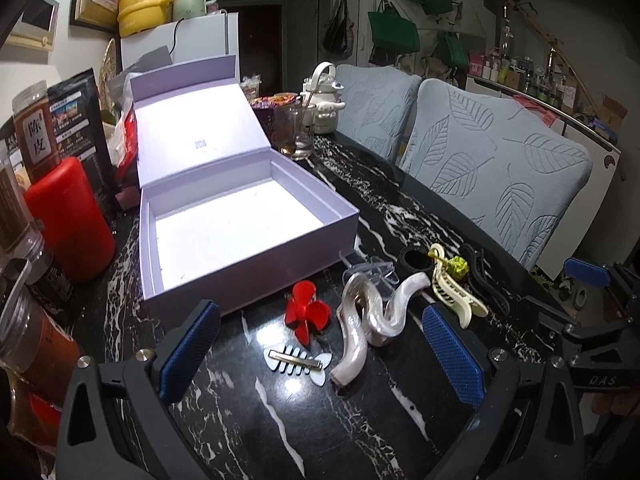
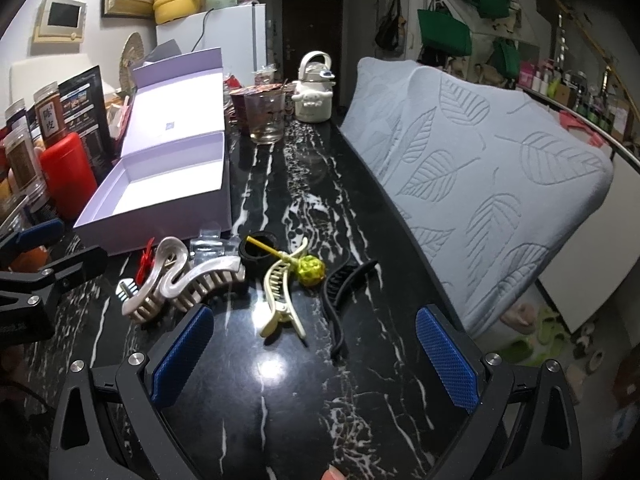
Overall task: Organize rigid objects
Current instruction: 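Grasp the white fishbone clip with the left tool while the right tool grasps the black claw clip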
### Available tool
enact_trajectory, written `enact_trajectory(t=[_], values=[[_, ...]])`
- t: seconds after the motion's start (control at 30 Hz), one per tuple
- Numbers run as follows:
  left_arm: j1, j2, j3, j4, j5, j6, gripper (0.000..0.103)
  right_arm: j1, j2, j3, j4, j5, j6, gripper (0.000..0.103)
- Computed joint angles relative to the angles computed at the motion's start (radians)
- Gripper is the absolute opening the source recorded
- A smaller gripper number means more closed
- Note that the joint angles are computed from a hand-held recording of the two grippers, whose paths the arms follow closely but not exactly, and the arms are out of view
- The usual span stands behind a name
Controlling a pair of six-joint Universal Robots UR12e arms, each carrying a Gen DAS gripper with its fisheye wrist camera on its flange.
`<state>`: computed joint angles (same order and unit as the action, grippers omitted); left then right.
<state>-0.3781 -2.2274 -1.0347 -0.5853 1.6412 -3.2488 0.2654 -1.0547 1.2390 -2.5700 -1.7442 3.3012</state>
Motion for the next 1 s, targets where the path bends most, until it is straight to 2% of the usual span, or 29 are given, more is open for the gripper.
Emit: enact_trajectory(t=[0.17,0.5,0.83,1.0], values=[[0.003,0.002,-0.009,-0.026,0.008,-0.024,0.103,-0.005,0.006,-0.001,0.000,0.027,-0.008,0.103],[0.014,-0.005,-0.015,-0.069,-0.038,0.006,0.103,-0.018,0.020,-0.007,0.025,0.074,-0.016,0.103],[0.030,-0.009,-0.022,-0.093,-0.005,-0.024,0.103,-0.025,0.036,-0.023,0.046,0.097,-0.020,0.103],[0.030,-0.024,0.002,-0.139,0.011,-0.008,0.095,-0.027,0.046,-0.036,0.060,0.104,-0.031,0.103]])
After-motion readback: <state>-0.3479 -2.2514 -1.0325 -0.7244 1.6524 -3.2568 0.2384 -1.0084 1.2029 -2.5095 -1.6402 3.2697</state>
